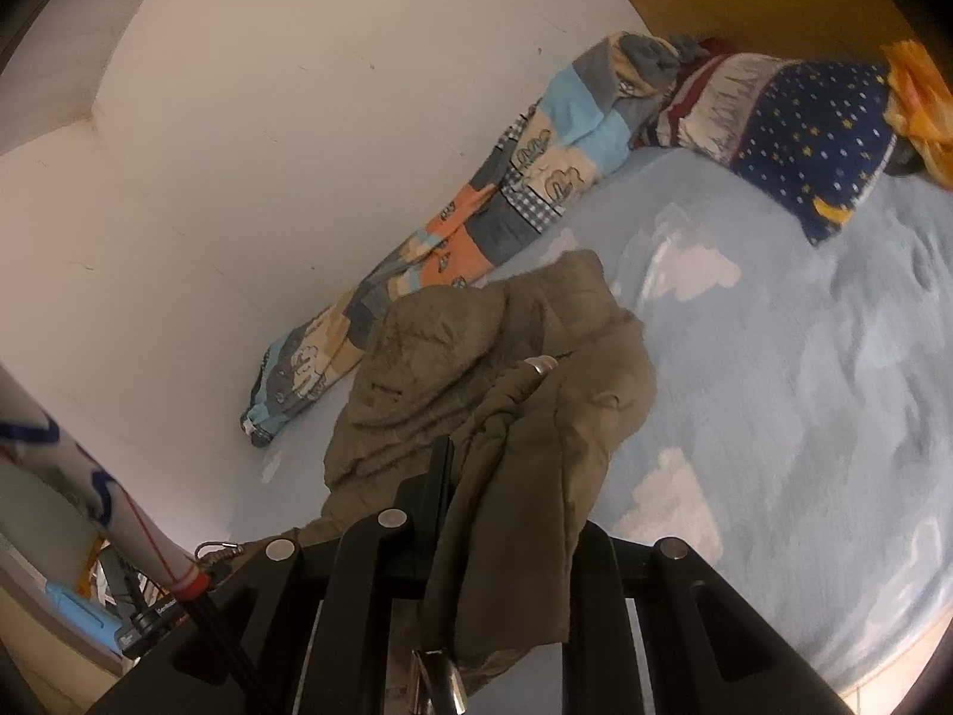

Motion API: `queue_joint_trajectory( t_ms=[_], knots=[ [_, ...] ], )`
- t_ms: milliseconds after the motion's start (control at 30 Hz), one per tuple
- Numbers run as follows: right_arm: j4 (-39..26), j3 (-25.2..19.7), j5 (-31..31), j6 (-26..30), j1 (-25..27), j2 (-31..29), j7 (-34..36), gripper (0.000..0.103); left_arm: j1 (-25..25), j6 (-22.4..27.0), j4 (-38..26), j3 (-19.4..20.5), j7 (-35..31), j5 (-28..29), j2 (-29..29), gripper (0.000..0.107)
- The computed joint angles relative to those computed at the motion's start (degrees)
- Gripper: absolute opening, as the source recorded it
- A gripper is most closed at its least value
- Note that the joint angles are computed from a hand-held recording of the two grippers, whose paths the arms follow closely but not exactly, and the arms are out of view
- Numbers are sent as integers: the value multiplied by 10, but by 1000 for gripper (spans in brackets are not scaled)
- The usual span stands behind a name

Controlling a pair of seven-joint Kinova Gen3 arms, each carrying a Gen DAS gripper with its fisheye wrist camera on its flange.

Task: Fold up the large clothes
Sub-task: 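Lift the jacket hem with both tools and raise it off the bed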

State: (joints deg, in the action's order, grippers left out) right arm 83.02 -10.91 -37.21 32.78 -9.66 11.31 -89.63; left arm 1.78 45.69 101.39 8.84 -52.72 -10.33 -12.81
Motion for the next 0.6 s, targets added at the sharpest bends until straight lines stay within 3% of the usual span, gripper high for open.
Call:
queue_joint_trajectory(
  t_ms=[233,600],
  knots=[
    [-95,4,42,14,-13,47,-16,15,0,17,-75,-54,-88,62,39,27],
    [-296,24,149,57,-44,167,-110,15,-40,54,-240,-90,-196,151,147,27]
  ],
)
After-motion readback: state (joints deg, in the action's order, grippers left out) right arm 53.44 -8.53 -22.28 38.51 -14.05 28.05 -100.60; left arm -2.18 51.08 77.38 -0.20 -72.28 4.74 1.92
